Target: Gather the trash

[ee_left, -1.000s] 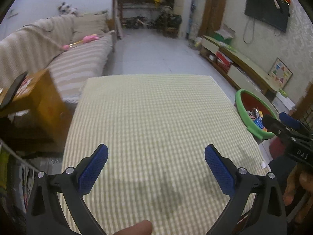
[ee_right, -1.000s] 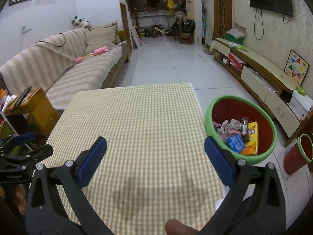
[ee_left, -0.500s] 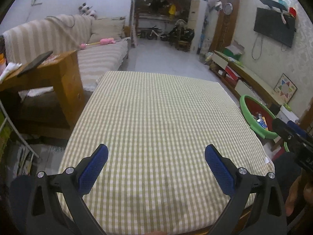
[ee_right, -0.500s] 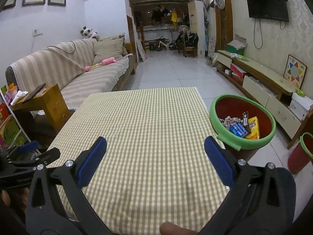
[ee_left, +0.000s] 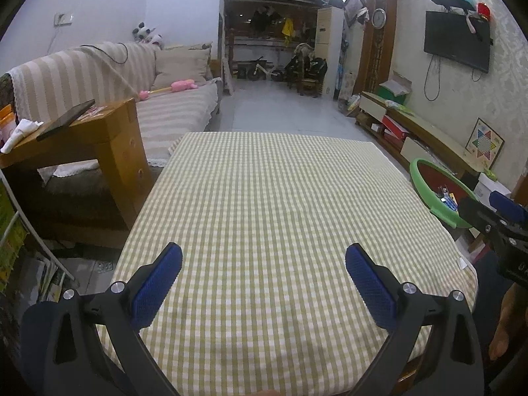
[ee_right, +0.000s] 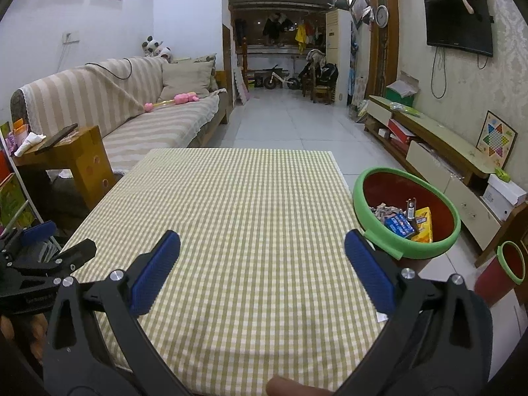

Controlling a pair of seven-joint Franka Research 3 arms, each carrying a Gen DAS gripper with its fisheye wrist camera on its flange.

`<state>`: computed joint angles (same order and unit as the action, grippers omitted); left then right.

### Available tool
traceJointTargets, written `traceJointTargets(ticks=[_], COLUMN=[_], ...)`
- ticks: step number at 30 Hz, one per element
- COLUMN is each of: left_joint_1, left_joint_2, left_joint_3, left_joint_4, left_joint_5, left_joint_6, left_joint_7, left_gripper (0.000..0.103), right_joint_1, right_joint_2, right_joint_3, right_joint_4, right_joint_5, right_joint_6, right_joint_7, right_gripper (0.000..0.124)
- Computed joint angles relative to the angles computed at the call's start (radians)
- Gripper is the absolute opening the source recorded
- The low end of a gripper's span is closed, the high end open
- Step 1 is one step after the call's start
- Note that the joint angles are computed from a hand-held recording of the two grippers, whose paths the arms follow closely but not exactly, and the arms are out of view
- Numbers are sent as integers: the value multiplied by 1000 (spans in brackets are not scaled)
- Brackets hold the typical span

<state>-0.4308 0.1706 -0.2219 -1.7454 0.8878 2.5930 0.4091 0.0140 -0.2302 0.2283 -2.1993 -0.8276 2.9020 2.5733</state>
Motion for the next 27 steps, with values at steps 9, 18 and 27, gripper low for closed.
traceJointTargets(ticks=[9,18,27], left_joint_1=[1,2,1], left_joint_2=[-2,-4,-3], left_joint_3=[0,1,-1], left_joint_4=[-1,-5,-4], left_joint_5=[-3,2,-1], left_joint_6=[6,11,5], left_joint_7=[1,-4,-7], left_gripper=[95,95,95], right_joint_1=[-5,-10,-12], right_joint_2=[-5,-7,-6], right_joint_3=[-5,-4,-5], right_joint_4=[-6,-9,-9], right_joint_5=[6,14,20], right_joint_6=[-5,-4,-6], right_joint_7=[14,7,1], right_gripper=[98,98,98])
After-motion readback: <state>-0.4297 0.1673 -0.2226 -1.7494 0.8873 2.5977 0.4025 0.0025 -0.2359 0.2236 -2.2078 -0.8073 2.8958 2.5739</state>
